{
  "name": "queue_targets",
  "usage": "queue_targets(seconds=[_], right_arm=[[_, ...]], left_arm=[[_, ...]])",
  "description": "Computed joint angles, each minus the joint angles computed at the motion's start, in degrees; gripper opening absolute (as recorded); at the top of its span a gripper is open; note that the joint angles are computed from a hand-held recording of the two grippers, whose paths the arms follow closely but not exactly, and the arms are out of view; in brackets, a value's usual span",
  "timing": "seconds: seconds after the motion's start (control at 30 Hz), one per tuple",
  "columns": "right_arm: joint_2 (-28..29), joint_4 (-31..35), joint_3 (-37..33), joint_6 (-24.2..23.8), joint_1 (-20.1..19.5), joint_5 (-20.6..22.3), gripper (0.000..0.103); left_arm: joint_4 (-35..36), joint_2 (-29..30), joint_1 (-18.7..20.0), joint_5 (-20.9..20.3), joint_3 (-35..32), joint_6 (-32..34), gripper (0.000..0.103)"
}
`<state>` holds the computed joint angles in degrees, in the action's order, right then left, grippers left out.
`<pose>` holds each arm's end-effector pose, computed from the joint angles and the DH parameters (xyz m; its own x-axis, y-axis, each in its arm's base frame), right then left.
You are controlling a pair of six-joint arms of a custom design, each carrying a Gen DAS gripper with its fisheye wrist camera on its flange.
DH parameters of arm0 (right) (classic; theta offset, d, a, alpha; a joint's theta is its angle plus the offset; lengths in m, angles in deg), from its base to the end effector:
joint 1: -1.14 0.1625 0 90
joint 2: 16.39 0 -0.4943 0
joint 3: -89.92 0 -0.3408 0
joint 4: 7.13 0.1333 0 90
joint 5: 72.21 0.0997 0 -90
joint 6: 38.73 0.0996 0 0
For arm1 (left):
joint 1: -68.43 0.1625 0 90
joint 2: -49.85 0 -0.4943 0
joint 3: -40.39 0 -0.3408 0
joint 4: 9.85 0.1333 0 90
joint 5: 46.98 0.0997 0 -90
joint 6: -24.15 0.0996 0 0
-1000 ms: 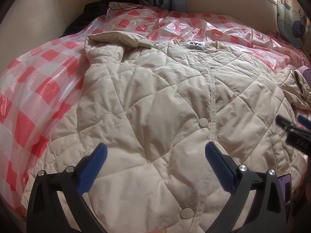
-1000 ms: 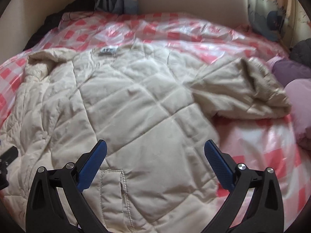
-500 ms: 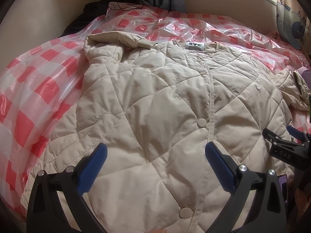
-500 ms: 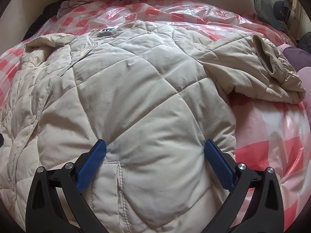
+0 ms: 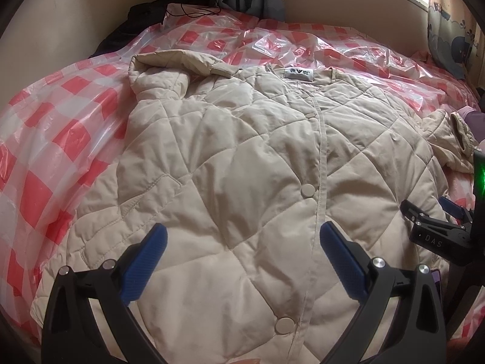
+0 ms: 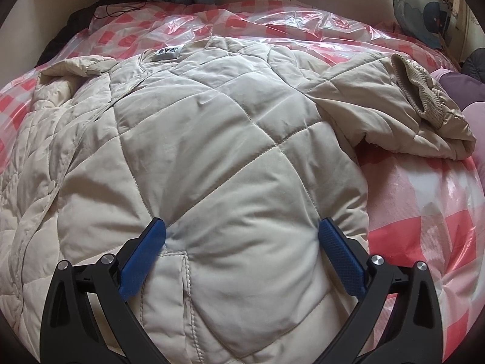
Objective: Fold large clothes
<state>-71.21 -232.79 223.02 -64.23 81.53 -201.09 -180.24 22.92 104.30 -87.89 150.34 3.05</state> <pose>-0.0092 -0.4782 0.2750 -0.6519 0.3590 0.6680 -0.2112 0.7601 -0.6145 -0.3467 -0.5081 -0.0216 -0.6232 0.3033 -0.7208 0.6272 0.7444 -0.2290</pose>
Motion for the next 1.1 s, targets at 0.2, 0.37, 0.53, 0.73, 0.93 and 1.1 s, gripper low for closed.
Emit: queue_targets(seconds=[0.2,0.37,0.53,0.73,0.93,1.1], right_arm=[[0.19,-0.74,0.34,-0.11,-0.21,0.20,0.097],[0.19,-0.48,0.23,0.03,-0.07,0.04,0.097],[0.00,0.02,0.16,0.20,-0.07,-0.01,0.097],[0.05,-0.22,0.21,0.07,-0.14,0.06,0.097],[0.06,-0.33,0.28,0.01,-0.20,0.11,0.097],[0.13,-0.44,0.24,-0.05,-0.16,0.05,0.097]], left_arm=[[0.68,-0.92,0.41,-1.36,0.14,-1.06,0.097],[1.01,-1.16,0.90,-2.10,-0.19,-1.11,0.097],[1.05,-1.16,0.98,-2.19,-0.31,-1.03,0.097],[0.11,0.25,0.25,-2.04,-1.04,0.07,0.097],[0.95,2.64,-0.40,-1.35,-2.62,0.03,0.097],[2.40,4.64,-0.68,-1.31,-4.38,-0.33,0.097]])
